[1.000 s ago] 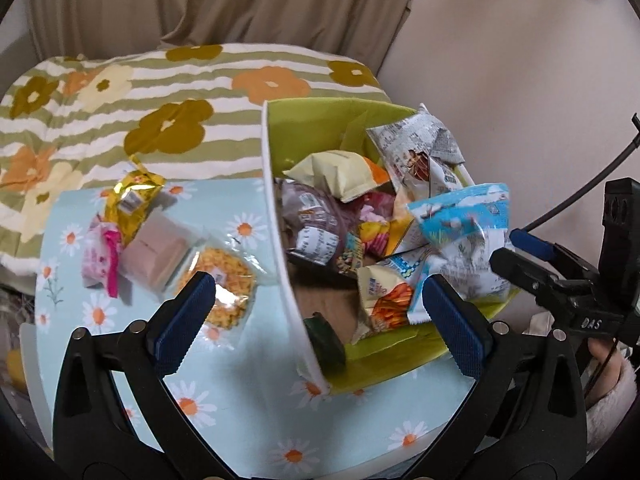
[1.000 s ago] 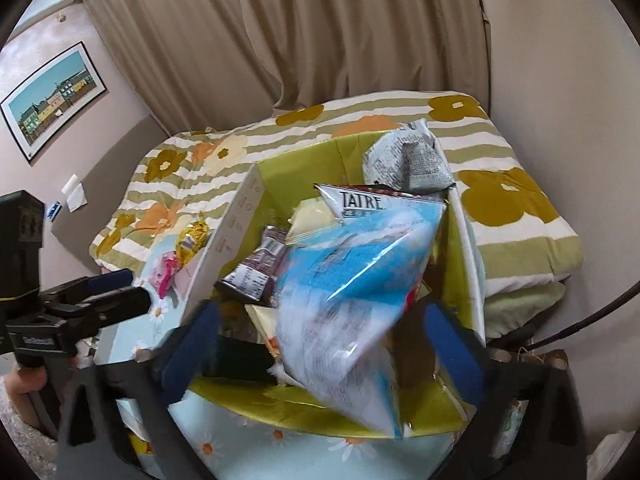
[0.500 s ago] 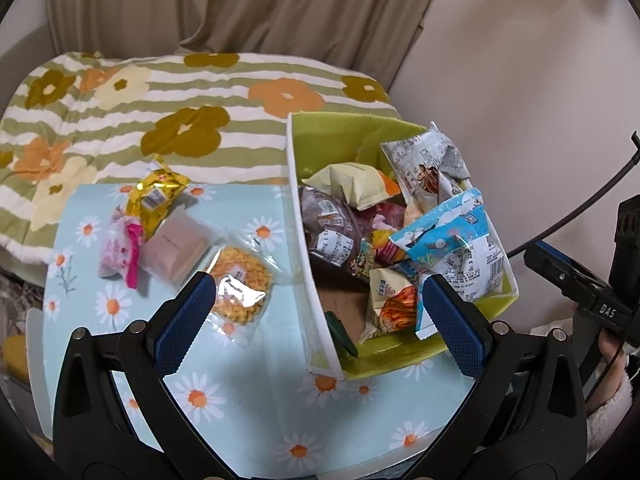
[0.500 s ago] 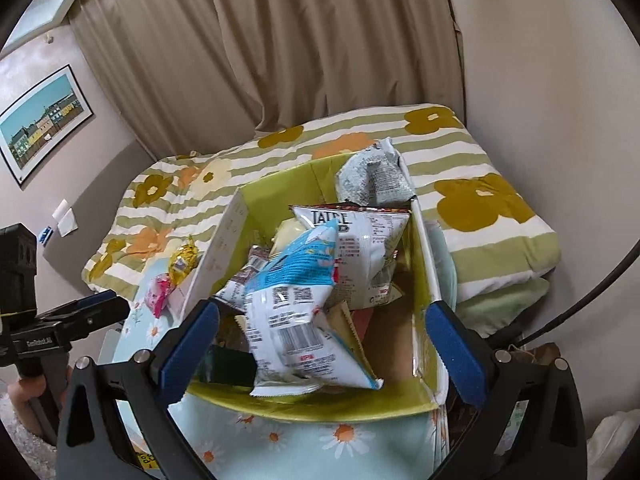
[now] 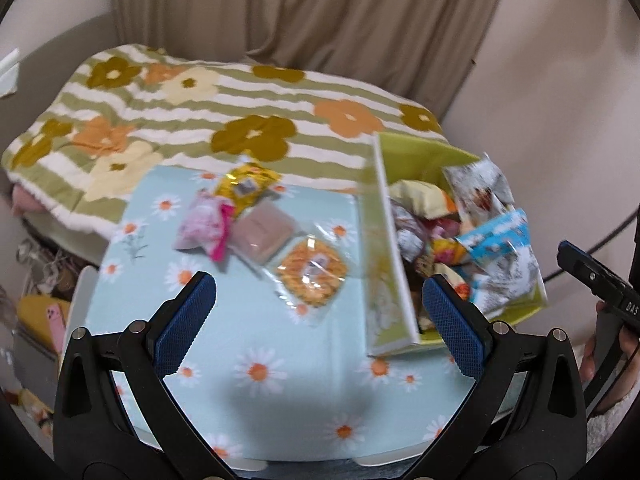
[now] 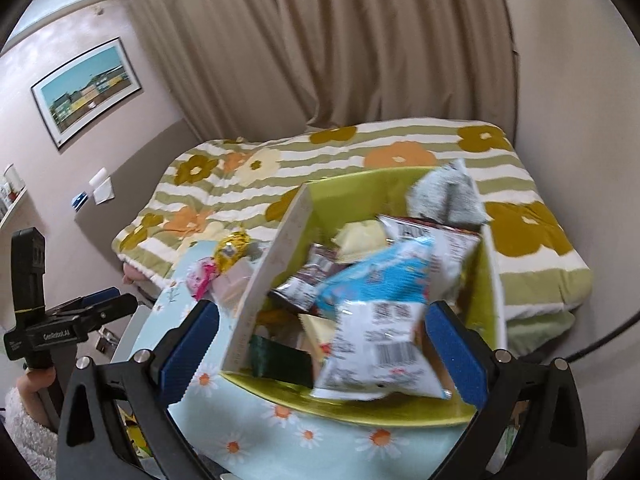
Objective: Organize snacks
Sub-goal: 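Move both tools back toward the pink and gold bags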
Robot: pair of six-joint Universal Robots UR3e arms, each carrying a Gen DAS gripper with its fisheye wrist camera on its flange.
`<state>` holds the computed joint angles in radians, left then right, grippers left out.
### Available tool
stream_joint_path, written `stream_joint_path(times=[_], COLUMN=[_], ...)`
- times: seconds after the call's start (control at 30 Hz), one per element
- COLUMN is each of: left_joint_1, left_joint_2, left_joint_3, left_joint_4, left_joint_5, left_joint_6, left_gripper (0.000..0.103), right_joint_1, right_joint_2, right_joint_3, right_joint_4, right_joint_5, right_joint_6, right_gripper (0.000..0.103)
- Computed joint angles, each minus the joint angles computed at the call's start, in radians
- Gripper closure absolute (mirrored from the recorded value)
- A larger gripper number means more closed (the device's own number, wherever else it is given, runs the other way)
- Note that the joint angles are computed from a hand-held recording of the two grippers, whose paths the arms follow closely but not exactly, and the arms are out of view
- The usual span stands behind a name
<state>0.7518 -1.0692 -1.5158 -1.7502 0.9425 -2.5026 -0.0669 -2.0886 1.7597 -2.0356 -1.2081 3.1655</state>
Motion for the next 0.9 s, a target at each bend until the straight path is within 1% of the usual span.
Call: stream_joint_path(times=[0.03,0.13,0.2,0.27,0.37,0.5,0.6,0.63,0.7,0.77,0.8,0.9], left_joint_1=[0.036,0.103,0.119,0.131,0.139,0.123,0.11,0.101,0.069,0.047,0.037,-0.003], left_joint_2=[-0.006,-0.052,-0.111,-0.167,-0.271,-0.437,-0.541,-0.579,-0.683,-0.768,-0.796,-0.906], left_joint_3=[0.018,0.053,0.081,0.118,0.192,0.34,0.44,0.478,0.585,0.678,0.703,0.8], left_joint_4=[-0.03,-0.054,-0.045,-0.055,-0.07,-0.115,-0.135,-0.145,-0.175,-0.218,-0.226,-0.247], left_joint_5=[-0.013,-0.033,-0.034,-0.034,-0.026,-0.005,0.011,0.018,0.057,0.069,0.073,0.096], left_joint_6=[0.029,0.084,0.105,0.128,0.173,0.224,0.258,0.267,0.264,0.277,0.282,0.293], left_gripper=[0.0,0.0,0.0,0.001,0.001,0.001,0.001,0.001,0.001,0.001,0.001,0.001], right_joint_1=[0.04,0.147,0.217,0.314,0.404,0.485,0.548,0.571,0.592,0.597,0.598,0.598], right_joint_2=[0.032,0.125,0.195,0.291,0.415,0.576,0.719,0.785,0.881,0.956,0.998,1.146], right_joint_3=[-0.015,-0.06,-0.105,-0.18,-0.28,-0.444,-0.624,-0.71,-0.83,-0.917,-0.963,-1.162], right_joint_4=[-0.028,-0.109,-0.148,-0.177,-0.211,-0.202,-0.153,-0.126,-0.096,-0.08,-0.071,0.012], right_joint_5=[-0.026,-0.104,-0.161,-0.25,-0.314,-0.369,-0.42,-0.438,-0.442,-0.421,-0.409,-0.384], right_joint_6=[0.024,0.103,0.151,0.211,0.28,0.358,0.388,0.398,0.418,0.444,0.457,0.495], right_gripper=[0.0,0.0,0.0,0.0,0.0,0.0,0.0,0.0,0.0,0.0,0.0,0.0])
